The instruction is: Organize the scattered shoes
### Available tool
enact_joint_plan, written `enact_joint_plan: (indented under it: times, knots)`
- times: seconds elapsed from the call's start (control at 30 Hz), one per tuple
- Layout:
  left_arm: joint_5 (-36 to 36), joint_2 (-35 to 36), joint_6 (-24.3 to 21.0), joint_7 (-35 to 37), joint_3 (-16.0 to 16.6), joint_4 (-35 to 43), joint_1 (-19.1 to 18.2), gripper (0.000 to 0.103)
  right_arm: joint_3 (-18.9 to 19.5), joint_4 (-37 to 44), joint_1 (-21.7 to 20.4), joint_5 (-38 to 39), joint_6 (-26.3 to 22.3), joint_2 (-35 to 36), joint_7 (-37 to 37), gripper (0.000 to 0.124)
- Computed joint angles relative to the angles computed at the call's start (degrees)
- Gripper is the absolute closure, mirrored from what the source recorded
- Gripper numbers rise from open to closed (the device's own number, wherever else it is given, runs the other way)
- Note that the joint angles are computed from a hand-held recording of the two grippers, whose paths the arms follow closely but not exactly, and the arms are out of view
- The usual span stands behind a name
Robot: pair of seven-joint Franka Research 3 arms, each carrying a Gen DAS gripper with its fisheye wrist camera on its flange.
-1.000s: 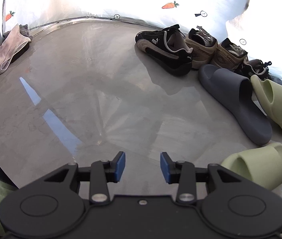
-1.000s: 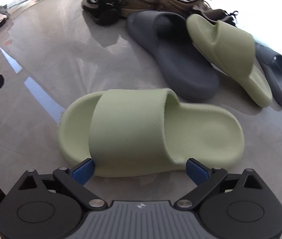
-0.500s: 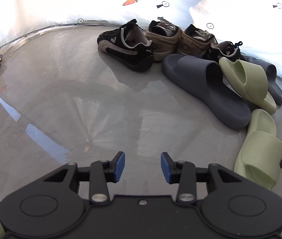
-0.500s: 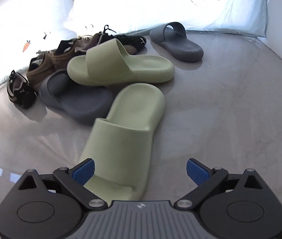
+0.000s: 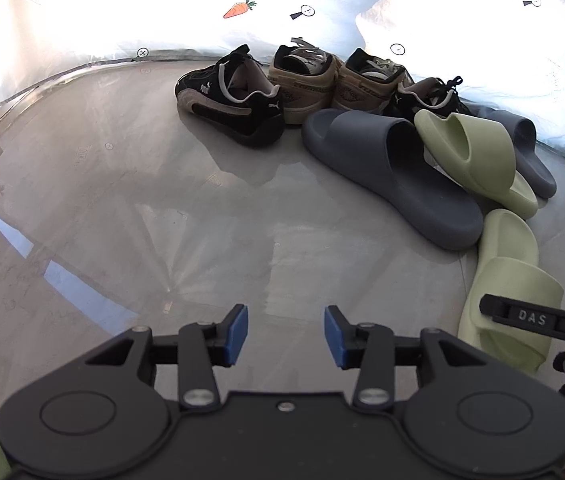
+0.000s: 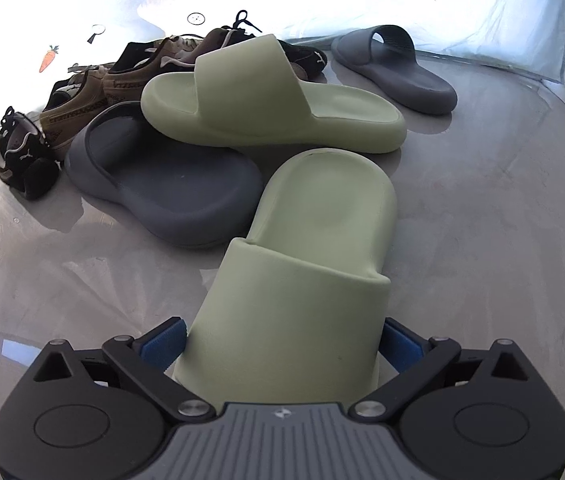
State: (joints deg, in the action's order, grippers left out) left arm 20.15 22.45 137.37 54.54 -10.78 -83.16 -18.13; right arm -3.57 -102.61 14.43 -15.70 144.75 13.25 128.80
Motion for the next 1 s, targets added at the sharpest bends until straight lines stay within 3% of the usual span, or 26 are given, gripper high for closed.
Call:
enact_joint_plan:
  times: [0.13,0.23,0.33,0.4,0.57,0.87,1.0]
  knots:
    - [0.09,-0.70,-0.29,-1.49,0.41,-0.90,0.18,0.060,2.12,-5.72,-1.81,5.47,1.05,-4.56,-9.76,0.024]
    - [0.33,-1.39,-0.54,-2.55,0.57,-1.91,0.43,0.060,4.58,-9.37,-2.44,12.83,-0.47,-8.30,-21.93,0.024]
    - [0.81,-2.17,-0.77,-3.71,0.77,-2.91,0.71,0.060,6.23,-9.02,-1.63,17.66,-0.83,-8.14,-31.69,0.025]
    - [1.24,-2.73,-0.92,-4.52,0.91,-3.56,0.93,0.060,6.72,-6.39,-0.66,18.92,-0.95,-5.93,-34.28,0.025]
    - [2.88,-5.67,-0.91,-7.50,1.48,-6.95,1.87,0.060,6.54,4.32,2.62,18.81,-1.88,2.57,-32.90,0.025]
    - [5.17,-8.80,-1.93,-12.12,1.94,-10.32,4.48,0.060,4.96,25.41,8.15,18.50,-7.87,16.62,-24.35,0.027]
    - [5.15,-7.91,-1.17,-10.86,1.45,-9.11,4.95,0.060,6.52,22.37,5.89,23.11,-6.05,14.77,-26.50,0.027]
